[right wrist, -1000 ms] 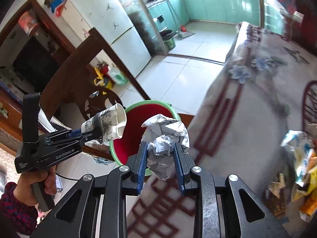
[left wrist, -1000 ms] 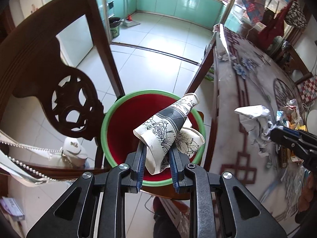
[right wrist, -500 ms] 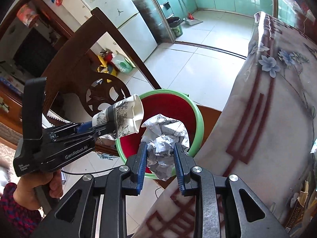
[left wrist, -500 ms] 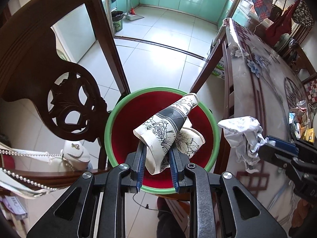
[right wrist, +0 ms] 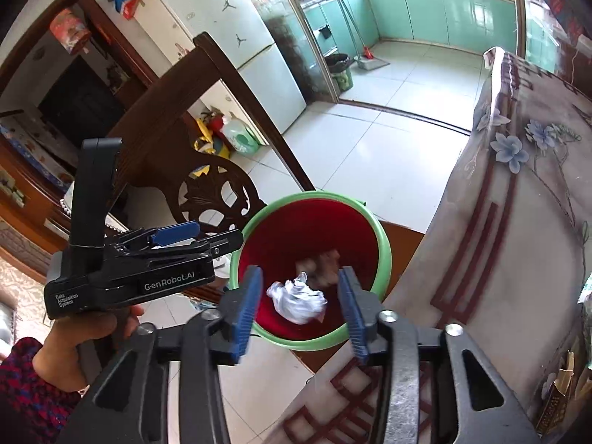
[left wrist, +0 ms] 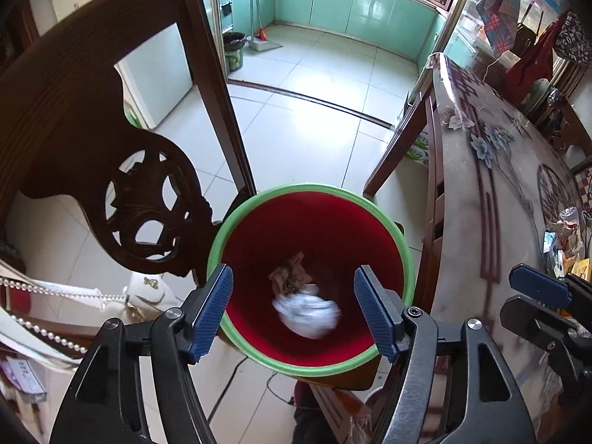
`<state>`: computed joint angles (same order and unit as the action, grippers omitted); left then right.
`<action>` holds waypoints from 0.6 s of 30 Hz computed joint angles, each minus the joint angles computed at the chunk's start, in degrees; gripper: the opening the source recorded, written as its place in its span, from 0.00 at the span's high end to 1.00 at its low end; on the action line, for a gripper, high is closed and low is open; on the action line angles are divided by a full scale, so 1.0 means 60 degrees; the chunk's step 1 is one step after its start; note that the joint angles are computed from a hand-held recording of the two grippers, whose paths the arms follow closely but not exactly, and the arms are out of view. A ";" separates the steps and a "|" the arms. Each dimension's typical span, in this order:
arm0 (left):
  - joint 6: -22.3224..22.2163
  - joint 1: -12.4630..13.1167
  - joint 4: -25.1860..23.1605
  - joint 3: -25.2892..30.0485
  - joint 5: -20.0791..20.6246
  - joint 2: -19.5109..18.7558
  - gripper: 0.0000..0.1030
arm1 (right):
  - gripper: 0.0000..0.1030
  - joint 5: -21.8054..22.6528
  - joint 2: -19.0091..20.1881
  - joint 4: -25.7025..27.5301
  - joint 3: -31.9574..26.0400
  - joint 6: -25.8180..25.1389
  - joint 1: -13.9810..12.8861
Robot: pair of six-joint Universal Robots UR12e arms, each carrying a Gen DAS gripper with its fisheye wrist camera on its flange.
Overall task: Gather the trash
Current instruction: 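Carry cup and foil to the green bin and open both tools to drop them, then grasp the brown cigarette box with the left tool while the right tool grasps a plastic wrapper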
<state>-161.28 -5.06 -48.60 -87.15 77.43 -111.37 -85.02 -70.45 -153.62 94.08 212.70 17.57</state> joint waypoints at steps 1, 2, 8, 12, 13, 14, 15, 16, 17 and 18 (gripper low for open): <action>0.0021 -0.0010 0.0103 -0.0051 0.0007 0.0040 0.33 | 0.56 -0.0092 -0.0063 0.0078 0.0019 0.0081 0.0018; 0.0037 -0.0018 0.0167 -0.0084 -0.0002 0.0068 0.31 | 0.56 -0.0208 -0.0135 0.0200 0.0037 0.0163 0.0042; 0.0044 -0.0103 0.0244 -0.0271 -0.0114 0.0231 0.29 | 0.52 -0.1320 -0.0641 0.0613 0.0217 -0.0005 0.0319; 0.0167 -0.0193 0.0339 -0.0468 -0.0303 0.0432 0.29 | 0.51 -0.1717 -0.1041 0.0508 0.0630 0.0180 0.0361; 0.0243 -0.0234 0.0404 -0.0527 -0.0324 0.0494 0.29 | 0.51 -0.1771 -0.1183 0.0480 0.0809 0.0307 0.0347; 0.0284 -0.0275 0.0449 -0.0577 -0.0311 0.0549 0.28 | 0.51 -0.1836 -0.1355 0.0470 0.1021 0.0456 0.0328; 0.0320 -0.0319 0.0496 -0.0629 -0.0320 0.0610 0.29 | 0.50 -0.1903 -0.1513 0.0473 0.1207 0.0572 0.0312; 0.0338 -0.0344 0.0524 -0.0674 -0.0362 0.0656 0.28 | 0.50 -0.1977 -0.1658 0.0488 0.1373 0.0658 0.0299; 0.0353 -0.0384 0.0521 -0.0719 -0.0426 0.0717 0.28 | 0.51 -0.2121 -0.1840 0.0533 0.1578 0.0774 0.0294; 0.0367 -0.0416 0.0512 -0.0766 -0.0485 0.0774 0.28 | 0.50 -0.2297 -0.2052 0.0591 0.1810 0.0888 0.0289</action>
<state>-159.08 -7.55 -45.53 -91.75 74.53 -106.72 -98.80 -82.76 -150.08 104.94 218.02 19.30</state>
